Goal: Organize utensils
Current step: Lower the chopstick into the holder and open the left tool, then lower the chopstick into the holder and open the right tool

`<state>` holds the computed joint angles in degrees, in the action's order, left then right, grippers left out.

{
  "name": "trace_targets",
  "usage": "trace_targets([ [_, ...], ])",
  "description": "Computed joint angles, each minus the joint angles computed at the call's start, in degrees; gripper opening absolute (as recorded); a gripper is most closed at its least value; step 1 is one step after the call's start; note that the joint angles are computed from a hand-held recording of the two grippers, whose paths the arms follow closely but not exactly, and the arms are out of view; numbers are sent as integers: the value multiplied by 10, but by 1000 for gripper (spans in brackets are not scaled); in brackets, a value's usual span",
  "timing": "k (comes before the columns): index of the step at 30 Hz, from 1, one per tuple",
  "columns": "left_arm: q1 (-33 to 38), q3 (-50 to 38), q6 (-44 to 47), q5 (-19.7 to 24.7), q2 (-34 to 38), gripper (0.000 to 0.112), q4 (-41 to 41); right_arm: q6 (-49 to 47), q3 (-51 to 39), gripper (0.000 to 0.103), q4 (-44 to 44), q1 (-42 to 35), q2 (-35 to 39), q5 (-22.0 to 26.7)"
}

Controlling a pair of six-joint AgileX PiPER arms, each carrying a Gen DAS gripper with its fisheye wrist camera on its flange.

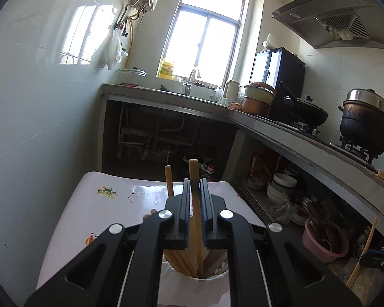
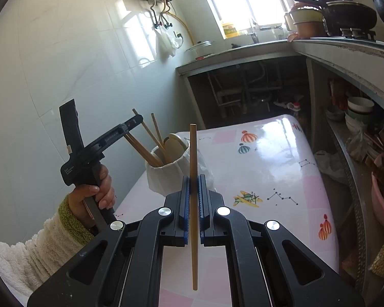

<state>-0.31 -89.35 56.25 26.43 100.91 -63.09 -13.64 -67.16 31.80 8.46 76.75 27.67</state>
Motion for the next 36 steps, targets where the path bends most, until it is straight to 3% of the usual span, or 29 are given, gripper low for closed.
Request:
trace_targets([
  [3, 8, -10, -34, 32, -4, 8, 47, 22, -5, 4, -27, 5, -3, -1],
  [5, 16, -18, -56, 51, -7, 18, 66, 38, -15, 4, -46, 8, -2, 0],
  [7, 31, -11, -42, 68, -16, 40, 39, 49, -28, 4, -61, 10, 1, 2],
  [9, 40, 13, -19, 57, -36, 57, 13, 53, -42, 4, -71, 12, 6, 5],
  [15, 87, 76, 23, 73, -94, 75, -34, 43, -146, 4, -81, 16, 58, 25],
  [22, 165, 167, 58, 108, -163, 87, -58, 31, -338, 4, -65, 14, 165, 63],
  [30, 184, 242, 2, 110, -183, 89, 78, 79, -565, 4, -80, 20, 312, 107],
  [36, 200, 291, 33, 111, -183, 89, 56, 105, -644, 4, -132, 42, 388, 117],
])
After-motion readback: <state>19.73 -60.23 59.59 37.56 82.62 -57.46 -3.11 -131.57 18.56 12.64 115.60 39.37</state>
